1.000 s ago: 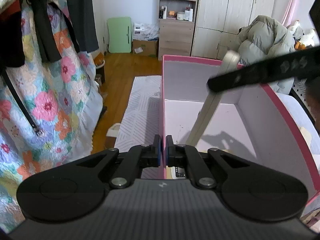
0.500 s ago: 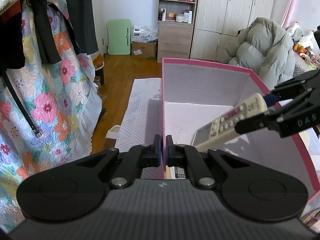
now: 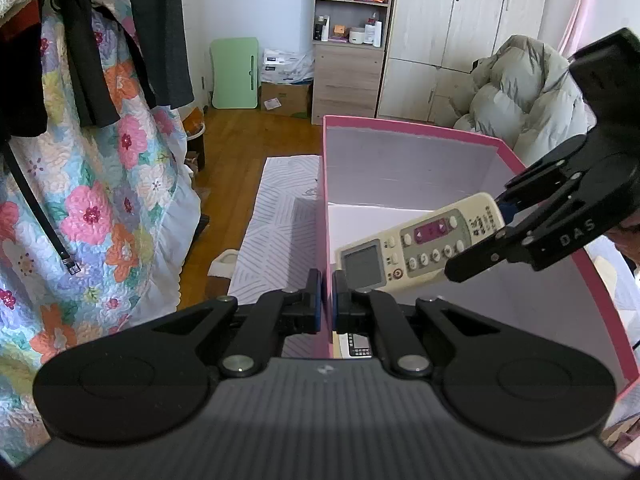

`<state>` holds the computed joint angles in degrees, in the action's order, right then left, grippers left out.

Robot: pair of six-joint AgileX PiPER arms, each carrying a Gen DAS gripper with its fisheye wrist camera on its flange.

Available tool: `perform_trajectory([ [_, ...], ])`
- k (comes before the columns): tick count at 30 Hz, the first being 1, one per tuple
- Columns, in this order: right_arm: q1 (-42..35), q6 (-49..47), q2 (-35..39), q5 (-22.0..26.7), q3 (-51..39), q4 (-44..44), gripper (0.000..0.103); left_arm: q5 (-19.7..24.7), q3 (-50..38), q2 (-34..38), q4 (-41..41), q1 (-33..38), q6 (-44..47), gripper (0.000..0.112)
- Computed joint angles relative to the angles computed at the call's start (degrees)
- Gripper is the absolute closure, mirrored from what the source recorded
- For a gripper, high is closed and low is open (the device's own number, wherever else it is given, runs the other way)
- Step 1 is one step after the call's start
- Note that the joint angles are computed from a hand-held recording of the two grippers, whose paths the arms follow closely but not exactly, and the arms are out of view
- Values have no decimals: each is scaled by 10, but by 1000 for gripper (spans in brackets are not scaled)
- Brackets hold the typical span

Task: Organize rigid objects
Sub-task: 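Lower the remote into the pink box and open the right gripper, then move the right gripper to a cream remote on the table and grasp it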

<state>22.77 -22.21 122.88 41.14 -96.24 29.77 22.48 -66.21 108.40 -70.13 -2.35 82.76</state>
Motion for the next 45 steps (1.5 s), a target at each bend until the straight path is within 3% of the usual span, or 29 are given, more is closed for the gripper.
perform_trajectory([
  [12, 1, 104, 47, 60, -76, -17, 56, 4, -2, 4, -7, 4, 9, 108],
  [16, 44, 195, 14, 18, -42, -191, 47, -9, 8, -1, -22, -2, 30, 108],
  [19, 59, 264, -2, 68, -53, -262, 46, -16, 14, -3, -32, -5, 44, 108],
  [22, 51, 251, -72, 22, 17, -220, 46, -16, 11, -2, -25, -5, 37, 108],
  [27, 63, 330, -198, -36, 137, -287, 44, -25, 11, 0, -24, -10, 36, 108],
  [28, 65, 367, -215, -24, 146, -310, 42, -27, 11, 0, -23, -11, 35, 108],
  [30, 65, 468, -227, 51, 137, -357, 40, -29, 11, 0, -23, -13, 34, 108],
  [32, 49, 515, -249, 94, 160, -353, 40, -31, 10, 1, -24, -13, 36, 108],
  [38, -40, 542, -324, 67, 307, -299, 40, -30, 5, 6, -6, -13, 16, 108],
  [45, -149, 489, -310, 16, 421, -201, 39, -37, 0, 9, 17, -19, -9, 108],
])
